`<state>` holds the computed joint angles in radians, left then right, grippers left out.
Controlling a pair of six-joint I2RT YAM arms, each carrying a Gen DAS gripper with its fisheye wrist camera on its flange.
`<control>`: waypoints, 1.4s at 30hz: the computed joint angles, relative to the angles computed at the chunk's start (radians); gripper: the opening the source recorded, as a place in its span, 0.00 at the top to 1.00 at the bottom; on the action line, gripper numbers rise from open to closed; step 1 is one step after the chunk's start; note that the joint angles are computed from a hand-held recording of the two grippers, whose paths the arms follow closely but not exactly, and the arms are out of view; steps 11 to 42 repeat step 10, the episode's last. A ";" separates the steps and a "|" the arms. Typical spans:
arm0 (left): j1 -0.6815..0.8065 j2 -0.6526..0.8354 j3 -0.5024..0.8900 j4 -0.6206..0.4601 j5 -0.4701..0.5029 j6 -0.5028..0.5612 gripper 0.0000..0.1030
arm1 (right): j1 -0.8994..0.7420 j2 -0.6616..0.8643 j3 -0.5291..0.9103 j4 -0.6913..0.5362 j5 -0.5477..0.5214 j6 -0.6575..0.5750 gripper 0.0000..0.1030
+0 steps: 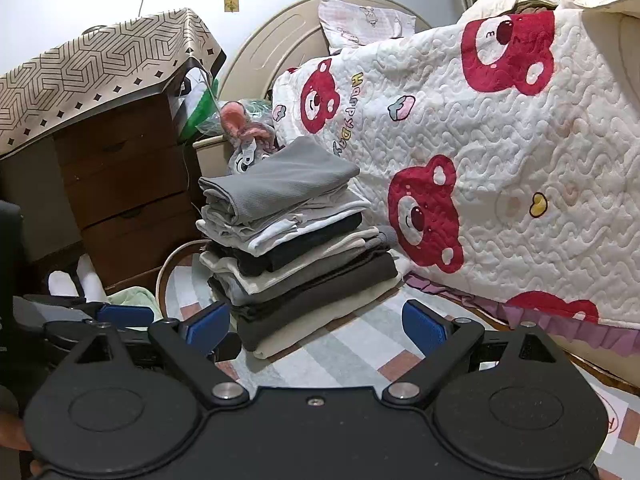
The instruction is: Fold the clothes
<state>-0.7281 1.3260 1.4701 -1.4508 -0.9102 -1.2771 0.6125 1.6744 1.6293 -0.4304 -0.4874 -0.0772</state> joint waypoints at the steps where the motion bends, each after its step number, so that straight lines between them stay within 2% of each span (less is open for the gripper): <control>1: 0.000 -0.002 -0.001 0.002 0.003 0.001 0.00 | 0.000 0.000 0.001 -0.001 0.002 -0.001 0.07; 10: 0.013 -0.033 -0.023 0.045 0.040 0.038 0.00 | -0.007 0.007 0.012 -0.010 0.012 -0.005 0.07; 42: 0.013 -0.033 -0.023 0.045 0.040 0.038 0.00 | -0.007 0.007 0.012 -0.010 0.012 -0.005 0.07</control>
